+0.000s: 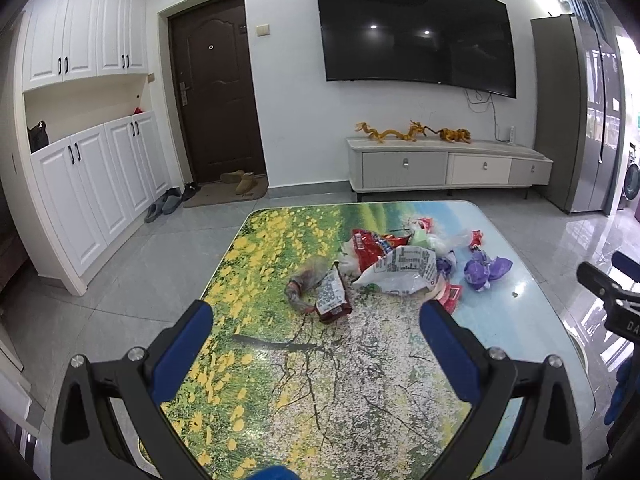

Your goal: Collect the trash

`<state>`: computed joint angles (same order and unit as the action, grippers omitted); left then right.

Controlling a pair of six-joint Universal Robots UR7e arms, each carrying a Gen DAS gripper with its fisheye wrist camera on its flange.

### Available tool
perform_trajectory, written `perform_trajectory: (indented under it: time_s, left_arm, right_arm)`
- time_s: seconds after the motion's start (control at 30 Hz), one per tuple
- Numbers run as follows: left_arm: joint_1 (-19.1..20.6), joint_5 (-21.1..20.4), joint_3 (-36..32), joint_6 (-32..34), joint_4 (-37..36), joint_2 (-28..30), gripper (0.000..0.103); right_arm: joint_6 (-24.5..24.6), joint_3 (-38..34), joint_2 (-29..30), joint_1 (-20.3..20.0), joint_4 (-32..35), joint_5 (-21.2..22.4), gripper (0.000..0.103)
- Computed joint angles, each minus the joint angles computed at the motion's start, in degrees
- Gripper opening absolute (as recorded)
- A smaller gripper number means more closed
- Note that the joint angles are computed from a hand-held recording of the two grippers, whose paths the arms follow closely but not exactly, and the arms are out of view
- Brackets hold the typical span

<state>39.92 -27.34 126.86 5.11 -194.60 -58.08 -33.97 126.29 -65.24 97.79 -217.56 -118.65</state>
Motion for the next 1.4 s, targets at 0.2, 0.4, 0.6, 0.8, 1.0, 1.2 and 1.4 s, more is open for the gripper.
perform_trajectory:
  time_s: [0.2,0.4,0.6,0.8,1.0,1.2,1.4]
  left_arm:
    - [1.03,2.02,-0.22,-2.50,4.32,-0.09,0.103]
    - [1.61,3.71,-0.67,-3.75,7.79,0.20,0.103]
    - [2.00,4.10,-1.63,-4.11,9.46,1.08,0.103]
    - [1.89,3.82,-1.38,-5.16,10.54,0.72,0.103]
    - [1.68,3.79,-0.97,-5.10,9.54,-0.03,0.103]
    - [1.02,3.73,-0.53,-5.27,9.59,-0.29,0.103]
    - [-0.66,6.48,-0.86,-2.46,6.42,1.77,0.103]
  right_arm:
    - [1.93,0.76,0.09,-2.26,-0.34,1.88,0.103]
    - [3.68,0.66,0.01,-4.53,1.23,4.58,0.103]
    - [4.28,0.93,0.05,-6.14,1.64,5.63,0.103]
    - [4.30,0.83,0.18,-6.11,2.22,5.80,0.103]
    - [3.72,0.64,0.48,-5.37,2.75,5.74,0.103]
    - [2.36,1.21,0.07,-4.74,2.92,5.42,0.103]
    - [2.77,2.17,-1.33,-4.81,2.89,5.52,0.103]
